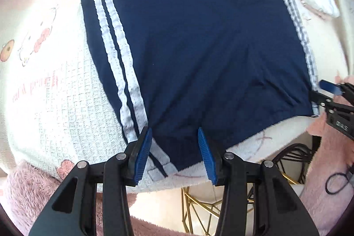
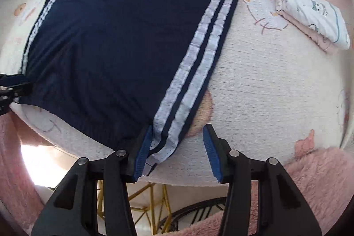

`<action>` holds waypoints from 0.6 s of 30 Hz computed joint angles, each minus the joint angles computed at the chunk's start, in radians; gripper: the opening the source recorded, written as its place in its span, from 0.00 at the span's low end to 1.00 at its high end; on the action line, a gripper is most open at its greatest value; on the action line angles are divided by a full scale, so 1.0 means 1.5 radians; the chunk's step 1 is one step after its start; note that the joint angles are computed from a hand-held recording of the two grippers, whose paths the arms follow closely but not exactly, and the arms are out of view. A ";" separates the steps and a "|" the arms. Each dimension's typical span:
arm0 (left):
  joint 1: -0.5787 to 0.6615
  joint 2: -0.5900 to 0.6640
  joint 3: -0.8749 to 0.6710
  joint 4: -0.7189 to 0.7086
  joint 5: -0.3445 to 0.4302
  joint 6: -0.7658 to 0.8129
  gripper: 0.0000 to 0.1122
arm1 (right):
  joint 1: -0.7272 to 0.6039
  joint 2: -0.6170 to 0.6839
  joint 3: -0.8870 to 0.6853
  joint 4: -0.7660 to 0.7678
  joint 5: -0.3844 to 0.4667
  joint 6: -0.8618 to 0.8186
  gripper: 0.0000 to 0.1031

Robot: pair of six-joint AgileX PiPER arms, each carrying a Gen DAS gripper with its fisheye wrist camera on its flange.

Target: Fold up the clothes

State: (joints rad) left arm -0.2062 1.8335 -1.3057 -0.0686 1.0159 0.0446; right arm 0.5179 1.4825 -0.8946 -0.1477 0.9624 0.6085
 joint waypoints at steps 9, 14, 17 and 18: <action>0.041 -0.013 0.020 -0.007 -0.010 -0.012 0.40 | 0.009 -0.030 0.011 -0.019 0.040 0.028 0.55; 0.073 -0.040 0.035 -0.033 -0.010 -0.016 0.40 | -0.038 -0.088 0.038 0.021 0.037 0.008 0.55; 0.057 -0.033 0.032 0.027 0.004 -0.044 0.41 | -0.076 -0.114 0.053 0.060 0.031 -0.017 0.55; 0.057 -0.028 0.030 0.036 0.013 -0.057 0.41 | -0.076 -0.115 0.052 0.061 0.033 -0.018 0.55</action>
